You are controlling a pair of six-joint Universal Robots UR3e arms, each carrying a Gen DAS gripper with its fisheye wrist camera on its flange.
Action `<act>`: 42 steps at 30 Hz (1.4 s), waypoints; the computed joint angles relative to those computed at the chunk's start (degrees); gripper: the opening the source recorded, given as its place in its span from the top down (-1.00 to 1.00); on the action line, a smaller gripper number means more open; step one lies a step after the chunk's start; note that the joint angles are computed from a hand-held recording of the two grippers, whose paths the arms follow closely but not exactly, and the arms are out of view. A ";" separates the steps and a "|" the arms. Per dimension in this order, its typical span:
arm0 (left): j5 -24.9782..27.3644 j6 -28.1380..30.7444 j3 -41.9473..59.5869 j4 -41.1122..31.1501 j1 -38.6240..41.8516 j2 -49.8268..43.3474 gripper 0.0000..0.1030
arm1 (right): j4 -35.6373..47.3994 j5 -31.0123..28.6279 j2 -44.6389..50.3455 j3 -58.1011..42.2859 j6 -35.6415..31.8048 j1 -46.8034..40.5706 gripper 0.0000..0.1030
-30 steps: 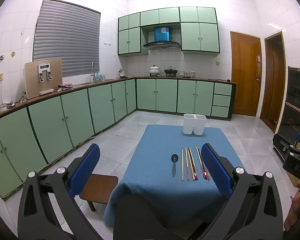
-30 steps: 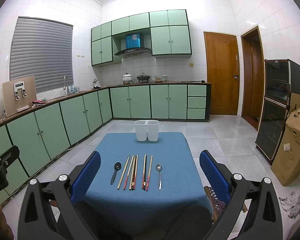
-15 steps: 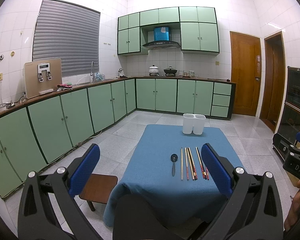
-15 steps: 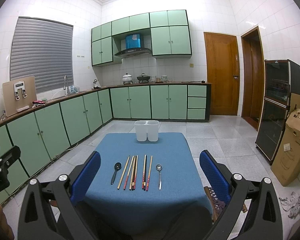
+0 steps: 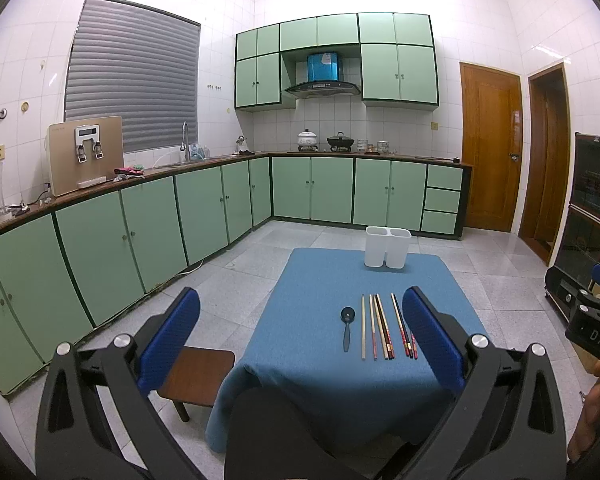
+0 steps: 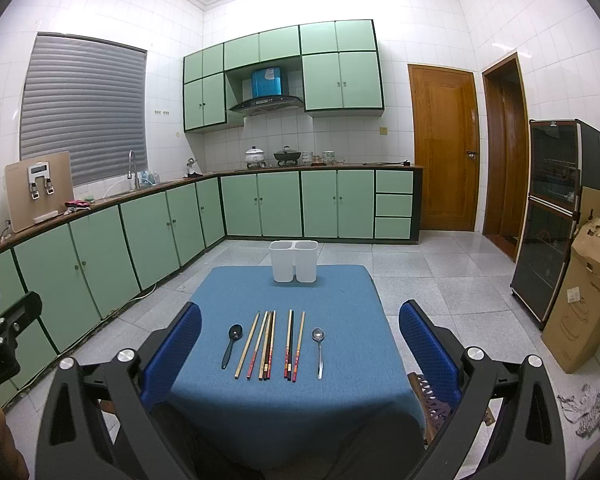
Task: Organize utensils
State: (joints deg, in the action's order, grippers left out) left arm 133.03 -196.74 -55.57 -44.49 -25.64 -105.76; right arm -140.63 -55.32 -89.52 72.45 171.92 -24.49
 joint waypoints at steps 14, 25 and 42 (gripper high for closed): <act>0.28 -0.18 0.63 -0.60 -0.26 -0.29 -0.91 | -1.02 -0.22 -0.02 0.84 0.30 0.32 -0.88; -0.07 -0.18 0.00 0.15 -0.07 -0.32 -0.91 | 1.43 -0.86 0.34 -1.89 0.15 0.90 -0.88; -1.47 -0.77 -0.27 -0.23 0.70 -0.28 -0.91 | 1.23 -1.20 0.67 -1.87 0.33 0.98 -0.88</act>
State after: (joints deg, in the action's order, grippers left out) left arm 131.56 -197.51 -55.84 -44.72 -24.95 -106.05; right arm -139.40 -56.51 -88.85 70.58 172.26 -23.51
